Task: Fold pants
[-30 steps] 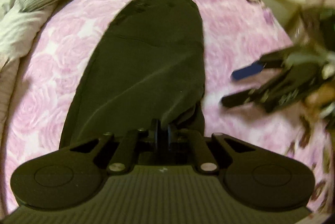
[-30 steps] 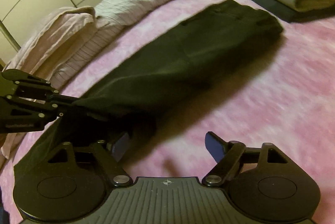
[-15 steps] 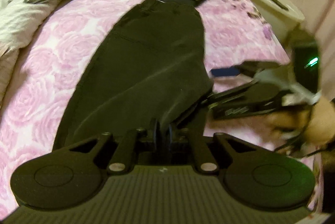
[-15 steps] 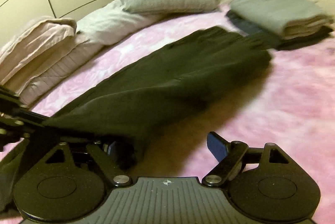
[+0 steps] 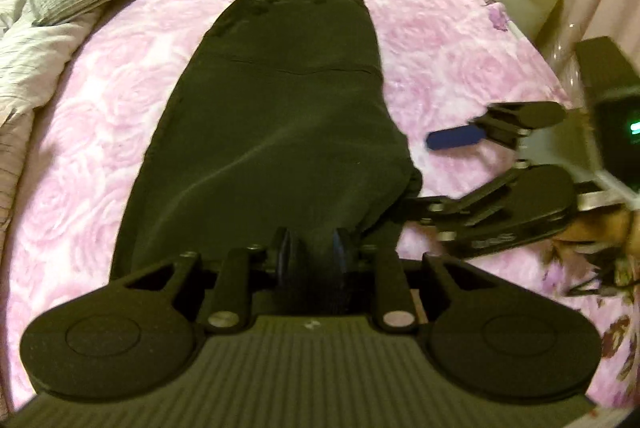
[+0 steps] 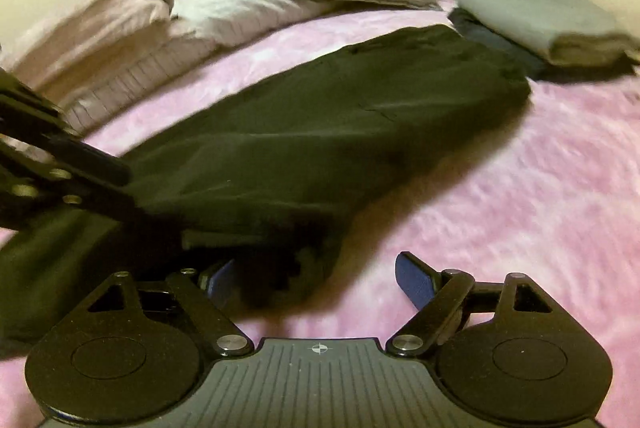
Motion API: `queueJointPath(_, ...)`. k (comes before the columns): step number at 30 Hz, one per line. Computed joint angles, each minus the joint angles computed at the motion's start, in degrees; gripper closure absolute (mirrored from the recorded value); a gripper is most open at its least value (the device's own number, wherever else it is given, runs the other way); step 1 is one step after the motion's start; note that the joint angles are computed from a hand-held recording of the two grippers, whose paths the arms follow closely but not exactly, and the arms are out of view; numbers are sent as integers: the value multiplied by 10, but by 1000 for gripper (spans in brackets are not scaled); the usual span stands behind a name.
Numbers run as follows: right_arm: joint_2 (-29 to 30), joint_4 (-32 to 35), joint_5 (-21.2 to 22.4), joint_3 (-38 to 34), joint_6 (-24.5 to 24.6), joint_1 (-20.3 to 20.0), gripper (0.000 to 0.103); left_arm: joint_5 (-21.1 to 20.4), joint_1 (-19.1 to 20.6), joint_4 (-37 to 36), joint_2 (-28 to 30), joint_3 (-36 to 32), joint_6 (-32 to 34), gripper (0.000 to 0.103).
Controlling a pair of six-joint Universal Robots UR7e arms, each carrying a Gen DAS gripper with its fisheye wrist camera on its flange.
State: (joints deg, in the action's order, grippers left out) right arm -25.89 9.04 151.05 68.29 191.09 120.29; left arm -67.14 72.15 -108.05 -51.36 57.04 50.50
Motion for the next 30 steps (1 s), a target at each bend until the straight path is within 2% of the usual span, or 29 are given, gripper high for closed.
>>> queueJointPath(2, -2, -27, 1, 3, -42, -11, 22, 2, 1, -3, 0, 1, 0, 83)
queueJointPath(4, -9, -51, 26, 19, -69, -5, 23, 2, 2, -7, -4, 7, -7, 83)
queueJointPath(6, -23, -62, 65, 44, -46, 16, 23, 3, 2, -13, -14, 23, -4, 83)
queueJointPath(8, -26, -28, 89, 51, 17, 34, 23, 3, 2, -16, -23, 36, -1, 83)
queueJointPath(9, -21, 6, 103, 46, 72, 43, 23, 2, 2, -17, -27, 42, -2, 83)
queueJointPath(10, -26, 24, 95, 53, 112, 48, 23, 1, 2, -19, -30, 48, -2, 82)
queueJointPath(11, -31, 31, 83, 55, 128, 50, 23, 1, 2, -27, -34, 57, 1, 81)
queueJointPath(14, -57, 5, 14, 80, 136, 45, 23, 15, 0, -57, -41, 88, 10, 80)
queueJointPath(16, -72, -28, -32, 95, 137, 31, 26, 27, 2, -52, -38, 94, 3, 80)
queueJointPath(19, -90, -69, -92, 106, 111, 9, 46, 48, 7, -30, -35, 100, -9, 79)
queueJointPath(21, -93, -80, -117, 103, 84, -5, 53, 53, 8, -29, -44, 111, -5, 79)
queueJointPath(22, -87, -55, -118, 88, 87, -10, 54, 53, 9, -29, -51, 118, -7, 79)
queueJointPath(24, -60, 49, -94, 44, 133, -12, 56, 55, 9, -27, -69, 132, -19, 79)
queueJointPath(25, -57, 81, -95, 39, 154, -12, 56, 59, 8, -25, -78, 138, -25, 79)
queueJointPath(28, -39, 171, -62, 7, 199, 8, 55, 73, 4, -26, -111, 159, -58, 79)
queueJointPath(30, -30, 236, -48, -17, 269, 20, 55, 83, 1, -27, -134, 175, -87, 78)
